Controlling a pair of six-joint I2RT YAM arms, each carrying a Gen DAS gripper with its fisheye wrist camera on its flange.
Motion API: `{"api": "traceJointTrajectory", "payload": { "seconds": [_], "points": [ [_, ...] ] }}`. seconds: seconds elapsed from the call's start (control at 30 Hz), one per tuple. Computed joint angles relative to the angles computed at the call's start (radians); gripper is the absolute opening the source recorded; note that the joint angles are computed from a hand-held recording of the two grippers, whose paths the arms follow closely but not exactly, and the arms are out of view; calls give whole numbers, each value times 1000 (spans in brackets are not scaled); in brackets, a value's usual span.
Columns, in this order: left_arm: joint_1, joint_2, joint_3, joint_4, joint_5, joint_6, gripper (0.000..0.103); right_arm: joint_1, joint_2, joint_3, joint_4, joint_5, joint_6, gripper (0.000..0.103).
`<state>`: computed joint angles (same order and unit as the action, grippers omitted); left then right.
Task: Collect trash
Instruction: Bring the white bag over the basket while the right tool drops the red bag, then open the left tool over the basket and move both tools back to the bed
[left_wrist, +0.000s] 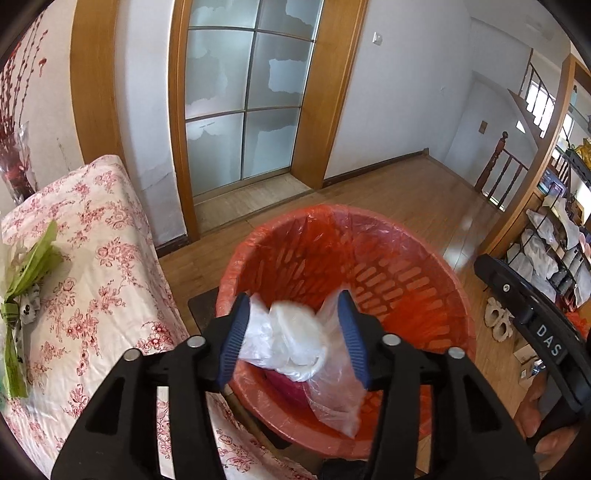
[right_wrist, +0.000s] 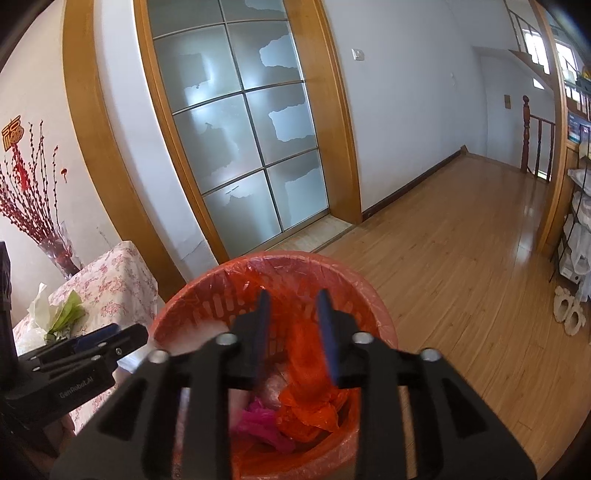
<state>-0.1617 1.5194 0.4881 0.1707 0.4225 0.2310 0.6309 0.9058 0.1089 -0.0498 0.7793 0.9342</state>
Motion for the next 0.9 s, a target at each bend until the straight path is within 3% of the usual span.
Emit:
{"api": "traceJointTrajectory", "payload": {
  "seconds": [0.37,0.57,0.9],
  "points": [
    [119,-57,-47,17,-8,62,76,77,99,35,-54,63,87,59],
    [239,-100,-65,1,27,129,80,150,202,97,-68,97,117,65],
    [497,-102,-18,-92,148,243,81,285,367,253,-143,140,181,66]
  ]
}}
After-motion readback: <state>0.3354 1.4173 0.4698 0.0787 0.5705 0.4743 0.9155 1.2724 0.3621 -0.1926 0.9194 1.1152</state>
